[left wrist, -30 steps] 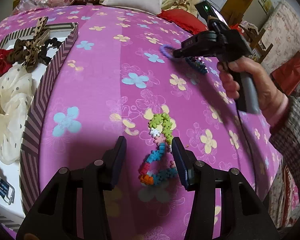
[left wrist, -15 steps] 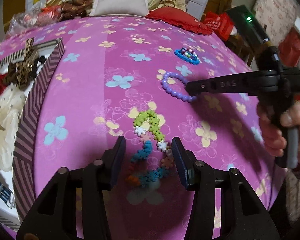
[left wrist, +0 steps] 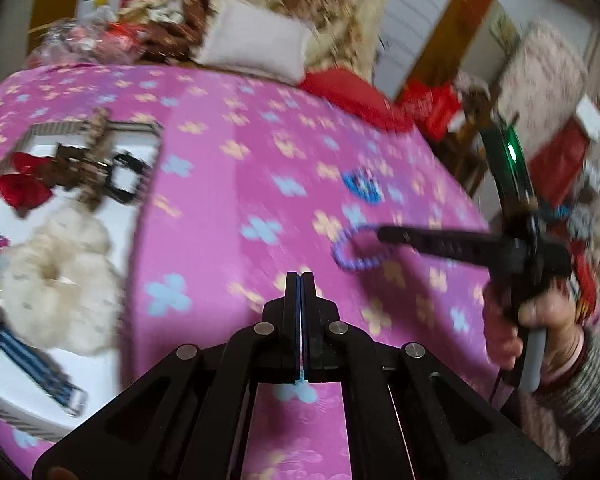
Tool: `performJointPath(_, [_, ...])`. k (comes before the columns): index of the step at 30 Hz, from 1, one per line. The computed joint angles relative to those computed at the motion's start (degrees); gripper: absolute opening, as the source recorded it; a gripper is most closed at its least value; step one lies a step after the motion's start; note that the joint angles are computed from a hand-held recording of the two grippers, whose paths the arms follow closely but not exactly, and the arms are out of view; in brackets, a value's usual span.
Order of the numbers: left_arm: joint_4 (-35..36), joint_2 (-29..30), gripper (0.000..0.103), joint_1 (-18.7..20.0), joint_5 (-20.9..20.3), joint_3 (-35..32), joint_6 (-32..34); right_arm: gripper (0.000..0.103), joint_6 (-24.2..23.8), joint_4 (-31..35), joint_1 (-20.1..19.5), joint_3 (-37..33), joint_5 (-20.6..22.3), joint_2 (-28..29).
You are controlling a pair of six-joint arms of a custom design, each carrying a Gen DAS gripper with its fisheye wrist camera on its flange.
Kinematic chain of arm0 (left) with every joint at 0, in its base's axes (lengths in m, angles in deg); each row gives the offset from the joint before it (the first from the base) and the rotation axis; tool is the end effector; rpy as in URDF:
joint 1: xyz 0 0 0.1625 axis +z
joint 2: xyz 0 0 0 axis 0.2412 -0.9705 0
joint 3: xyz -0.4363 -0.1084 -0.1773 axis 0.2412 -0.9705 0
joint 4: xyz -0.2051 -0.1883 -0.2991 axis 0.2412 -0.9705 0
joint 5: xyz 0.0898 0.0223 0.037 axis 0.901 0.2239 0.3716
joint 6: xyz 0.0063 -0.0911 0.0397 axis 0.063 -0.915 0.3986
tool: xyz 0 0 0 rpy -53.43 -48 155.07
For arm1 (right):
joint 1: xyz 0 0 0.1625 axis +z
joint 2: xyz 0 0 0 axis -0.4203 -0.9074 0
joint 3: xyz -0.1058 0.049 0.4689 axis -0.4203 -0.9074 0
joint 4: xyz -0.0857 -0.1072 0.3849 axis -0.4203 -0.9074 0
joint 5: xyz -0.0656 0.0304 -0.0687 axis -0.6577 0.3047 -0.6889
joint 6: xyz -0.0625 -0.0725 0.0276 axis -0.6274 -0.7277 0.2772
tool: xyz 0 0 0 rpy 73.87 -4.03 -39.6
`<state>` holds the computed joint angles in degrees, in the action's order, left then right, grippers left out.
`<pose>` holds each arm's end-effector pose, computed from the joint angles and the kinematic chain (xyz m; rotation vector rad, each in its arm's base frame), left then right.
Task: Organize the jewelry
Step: 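Grasp the green-blue beaded bracelet with the left tool while the right tool holds the purple bracelet, then carry both bracelets over the tray with the left and right tools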
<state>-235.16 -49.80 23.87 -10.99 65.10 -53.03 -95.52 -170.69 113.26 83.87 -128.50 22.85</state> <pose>-0.4185 -0.5951 0.0131 0.0419 2.4666 -1.1708 0.0842 -0.7783 0.3524 0.9920 -2.5424 0.2895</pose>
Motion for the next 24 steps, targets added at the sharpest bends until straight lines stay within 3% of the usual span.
performJointPath(4, [-4.0, -2.3, 0.000, 0.1, 0.6, 3.3, -0.7, 0.009, -0.5, -0.9, 0.8, 2.2, 0.6, -1.6])
performJointPath(7, [-1.8, -2.4, 0.004, 0.6, -2.2, 2.9, 0.1, 0.009, -0.7, -1.7, 0.8, 3.4, 0.4, -2.3])
performJointPath(9, [0.8, -1.4, 0.031, 0.7, -4.0, 1.7, 0.4, 0.009, -0.2, -1.6, 0.4, 4.0, 0.3, -2.8])
performJointPath(10, [2.1, -0.5, 0.050, 0.8, -4.7, 0.7, 0.9, 0.009, -0.2, -1.8, 0.2, 4.3, 0.1, -3.0])
performJointPath(11, [2.8, 0.1, 0.054, 0.7, -5.1, 0.2, 1.2, 0.009, -0.3, -2.0, -0.1, 4.6, 0.0, -3.1])
performJointPath(21, [21.5, 7.2, 0.054, 1.2, -4.7, -10.2, 2.3, 0.009, 0.0, -1.9, -3.1, 5.9, -0.7, -3.5])
performJointPath(22, [23.2, 7.6, 0.048, 1.2, -4.1, -10.9, 1.8, 0.009, 0.1, -1.9, -3.2, 5.8, -0.6, -3.5])
performJointPath(23, [25.0, 8.2, 0.029, 0.9, -1.9, -11.6, 1.3, 0.009, 0.2, -1.8, -3.3, 5.6, -0.6, -3.3])
performJointPath(24, [27.6, 8.5, 0.021, 0.7, -0.5, -12.3, 0.4, 0.009, 0.4, -1.7, -3.4, 5.5, -0.6, -3.2])
